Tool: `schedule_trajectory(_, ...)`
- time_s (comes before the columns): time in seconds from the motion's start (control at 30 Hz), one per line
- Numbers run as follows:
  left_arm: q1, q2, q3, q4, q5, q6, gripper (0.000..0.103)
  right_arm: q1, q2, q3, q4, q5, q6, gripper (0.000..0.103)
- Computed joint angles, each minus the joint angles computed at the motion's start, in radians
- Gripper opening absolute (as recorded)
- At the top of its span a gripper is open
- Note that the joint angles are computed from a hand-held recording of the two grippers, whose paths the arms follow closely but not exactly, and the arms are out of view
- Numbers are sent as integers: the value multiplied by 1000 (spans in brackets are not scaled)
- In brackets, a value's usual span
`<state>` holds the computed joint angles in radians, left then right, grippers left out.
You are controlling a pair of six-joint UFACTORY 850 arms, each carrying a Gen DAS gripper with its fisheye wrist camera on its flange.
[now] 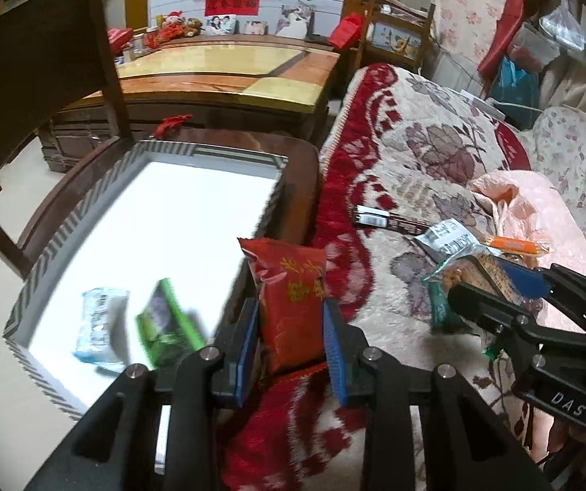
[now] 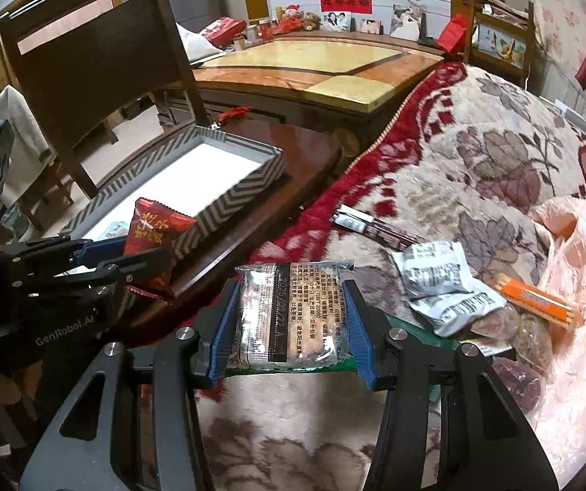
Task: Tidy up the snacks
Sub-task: 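Carry the red packet with the left gripper while the right carries the cookie packet to the tray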
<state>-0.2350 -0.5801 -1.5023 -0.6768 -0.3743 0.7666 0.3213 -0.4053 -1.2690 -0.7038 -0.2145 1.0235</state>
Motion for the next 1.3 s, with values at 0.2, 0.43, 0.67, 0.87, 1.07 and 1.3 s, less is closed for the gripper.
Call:
schedule_trajectory(0.2,31,8,7,1,16,-10,33,23,-31,-50,82,-14,-99,48)
schedule_trajectory(0.43,53,12,12,-10,27,-10,33,46,-54,-88,130,-32,-166,48)
schedule_trajectory(0.67,64,7,8,-11,29,-14,33,59,-75,-122,183,-49,-233,48)
schedule_trajectory(0.87,79,0,1,7,32,-40,33,66,-109,-176,265,-61,-335,48)
schedule_trajectory(1.07,101,-14,-15,31,32,-71,33,70,-159,-250,368,-85,-460,48)
schedule_trajectory(1.3,131,-39,-42,78,36,-138,33,85,-223,-349,456,-127,-583,48)
